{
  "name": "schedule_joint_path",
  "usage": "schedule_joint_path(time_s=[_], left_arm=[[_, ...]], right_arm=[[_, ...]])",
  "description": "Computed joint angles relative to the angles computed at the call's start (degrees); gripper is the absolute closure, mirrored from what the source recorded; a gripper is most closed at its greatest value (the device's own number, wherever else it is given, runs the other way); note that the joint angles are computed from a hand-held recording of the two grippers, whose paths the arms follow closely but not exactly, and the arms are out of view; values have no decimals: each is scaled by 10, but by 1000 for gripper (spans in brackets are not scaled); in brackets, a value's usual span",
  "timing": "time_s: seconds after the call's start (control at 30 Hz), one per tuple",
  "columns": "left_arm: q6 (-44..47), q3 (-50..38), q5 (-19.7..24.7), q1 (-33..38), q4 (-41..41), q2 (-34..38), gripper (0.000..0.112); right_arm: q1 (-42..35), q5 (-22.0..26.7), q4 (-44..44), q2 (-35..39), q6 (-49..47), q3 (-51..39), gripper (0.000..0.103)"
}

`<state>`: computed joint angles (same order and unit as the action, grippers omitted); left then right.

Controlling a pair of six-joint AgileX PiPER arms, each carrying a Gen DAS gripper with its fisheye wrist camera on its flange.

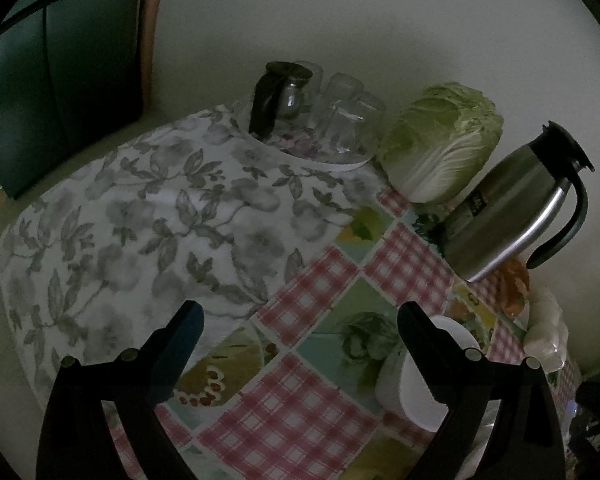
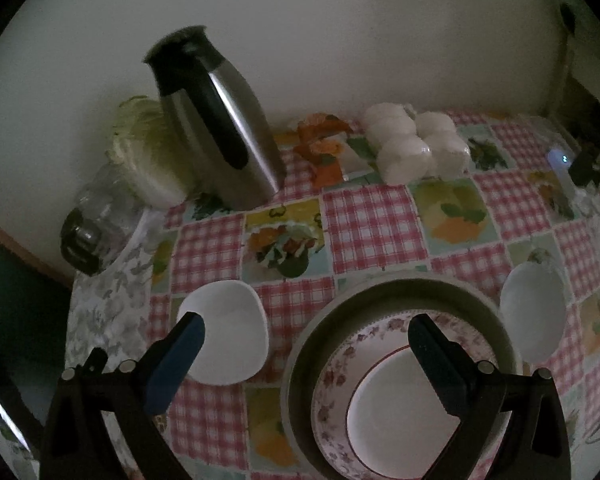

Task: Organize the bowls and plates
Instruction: 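Move the right gripper toward the square white bowl, then close the right gripper on the square white bowl rim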

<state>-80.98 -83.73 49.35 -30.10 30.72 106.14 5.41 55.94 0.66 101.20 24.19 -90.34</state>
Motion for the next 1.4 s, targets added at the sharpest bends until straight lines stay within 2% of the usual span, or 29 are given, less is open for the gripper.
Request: schedule_joint_path(time_s=[0.17,0.27,0.43,0.53,0.77,0.9,1.0,1.07,1.13,1.2,1.27,1.4], left_arm=[[20,4,-21,15,-17,3,15],[71,-4,-33,35,-68,11,15],[89,18,-94,59,-123,11,15],[102,18,-113,69,-156,21,15],[183,11,-157,80,-246,49,15],[221,-10,-163,77,-271,70,15],[266,-20,-175,81,-321,83,22],[304,-27,-178,84,-359,90,29],[320,-48,-164,80,-369,105,36],[336,-67,-151,77,-380,119,49],[367,-80,-145,76,-408,133,56],[383,-121,-111,65,-411,164,69]], right_arm=[[-1,11,18,32,0,-12,0],[11,8,-2,44,-11,-23,0],[40,18,-59,76,-37,-63,0],[52,24,-83,96,-50,-85,0],[53,34,-68,132,-85,-121,0],[58,44,-74,156,-98,-144,2],[58,47,-61,168,-112,-152,3],[61,51,-58,178,-119,-157,6],[63,56,-53,189,-126,-162,15],[66,57,-51,198,-129,-161,22],[70,57,-47,208,-132,-159,27],[76,58,-47,223,-136,-157,54]])
